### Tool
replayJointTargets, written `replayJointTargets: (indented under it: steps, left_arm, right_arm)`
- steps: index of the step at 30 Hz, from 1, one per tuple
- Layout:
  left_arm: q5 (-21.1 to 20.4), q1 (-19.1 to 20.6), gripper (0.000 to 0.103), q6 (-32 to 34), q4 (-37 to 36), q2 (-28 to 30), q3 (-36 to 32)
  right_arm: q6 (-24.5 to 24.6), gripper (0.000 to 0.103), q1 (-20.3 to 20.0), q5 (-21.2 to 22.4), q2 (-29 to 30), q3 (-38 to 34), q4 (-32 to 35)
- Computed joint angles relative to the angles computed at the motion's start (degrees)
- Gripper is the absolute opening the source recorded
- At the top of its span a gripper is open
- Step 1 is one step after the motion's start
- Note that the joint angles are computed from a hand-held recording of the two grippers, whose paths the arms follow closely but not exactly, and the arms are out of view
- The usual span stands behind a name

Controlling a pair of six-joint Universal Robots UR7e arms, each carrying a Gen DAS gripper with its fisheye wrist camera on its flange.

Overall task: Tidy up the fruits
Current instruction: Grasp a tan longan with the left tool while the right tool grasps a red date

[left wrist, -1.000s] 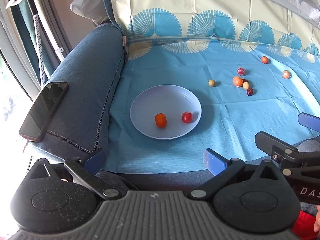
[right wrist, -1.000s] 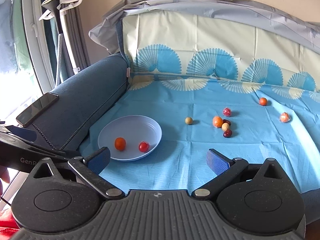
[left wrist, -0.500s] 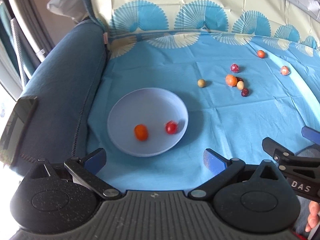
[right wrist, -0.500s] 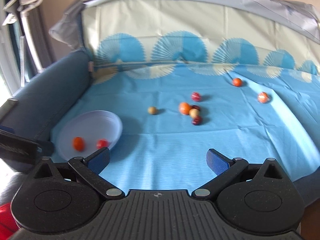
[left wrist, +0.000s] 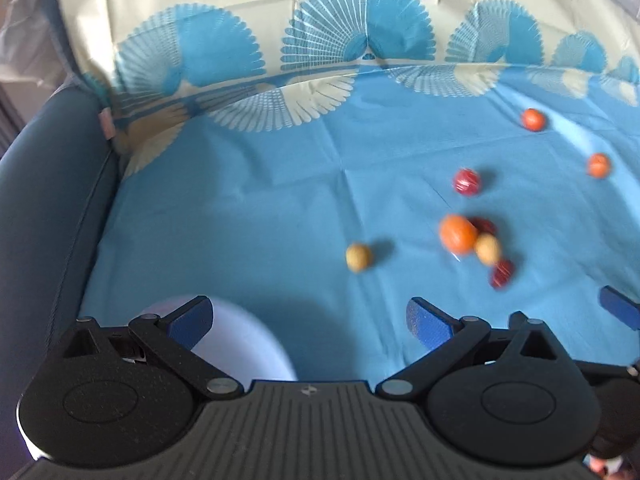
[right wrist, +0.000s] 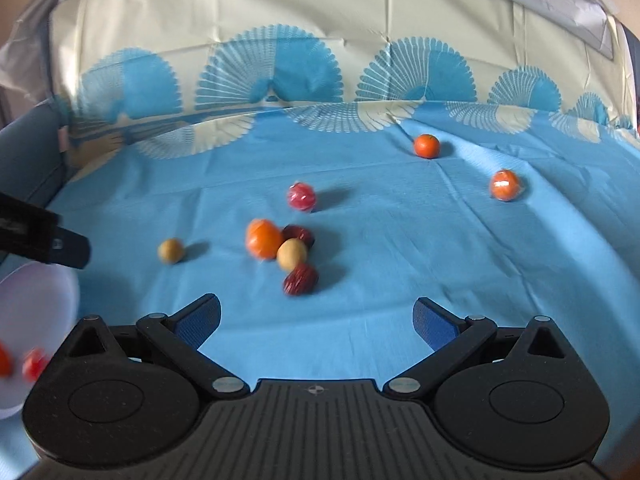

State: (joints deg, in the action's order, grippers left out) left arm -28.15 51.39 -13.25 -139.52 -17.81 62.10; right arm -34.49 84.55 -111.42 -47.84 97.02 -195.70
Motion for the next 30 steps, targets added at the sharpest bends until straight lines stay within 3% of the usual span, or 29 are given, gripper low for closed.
replayJointTargets:
  steps: [6, 9, 14, 17, 18, 19, 21, 22, 25, 28, 30]
  left_arm:
    - [0.1, 4.6, 0.103, 10.3, 1.6, 12.1, -18.7]
    - [0.5, 6.5, 0.103, 9.7, 6.8, 15.9, -25.8]
    - [-2.9, 7.7, 0.103, 9.9, 3.4, 14.8, -24.5]
    - [-2.3, 7.5, 0.101, 10.9, 1.4, 14.6, -23.5]
    - [-2.5, 7.3, 0.083, 12.6, -0.8, 14.4, -22.4]
    - [-4.6, 7.0, 0.03, 13.3, -0.7, 13.3, -21.0]
    - [-4.9, 6.1, 0.026, 13.7, -1.3, 12.3, -18.9]
    - [-5.0, 5.6, 0.026, 15.4, -5.2, 11.7, -17.0]
    - [-5.6, 4.4, 0.026, 15.9, -7.2, 9.5, -13.3]
    - [-5.7, 2.9, 0.026, 14.2, -8.6, 5.8, -7.9]
    - [-5.5, 1.6, 0.026, 11.0, -8.7, 2.3, -2.9]
  right_arm:
    - [-1.1, 0.102, -1.9, 0.0, 8.8, -11.1, 1.9]
    - [-4.8, 0.102, -2.7, 0.1, 11.1, -12.3, -0.7]
    - [-5.0, 0.102, -2.8, 0.5, 11.0, -11.9, -1.6]
    - [-5.5, 0.098, -2.6, 0.4, 11.0, -11.7, -1.9]
    - [-5.6, 0.096, -2.6, 0.5, 10.8, -11.4, -2.0]
    - [-5.7, 0.088, -2.5, 0.6, 10.6, -11.1, -2.0]
    - [-6.4, 0.052, -2.5, 1.6, 9.8, -10.0, -2.1]
    - [-7.2, 0.026, -2.4, 1.7, 9.4, -9.7, -1.9]
    - [-4.6, 0.025, -2.3, -0.3, 8.6, -9.7, -1.8]
    - [-4.1, 0.025, -1.8, -3.5, 8.1, -9.5, -7.5]
    - [-3.5, 0.025, -1.3, -2.9, 6.2, -8.0, -10.5]
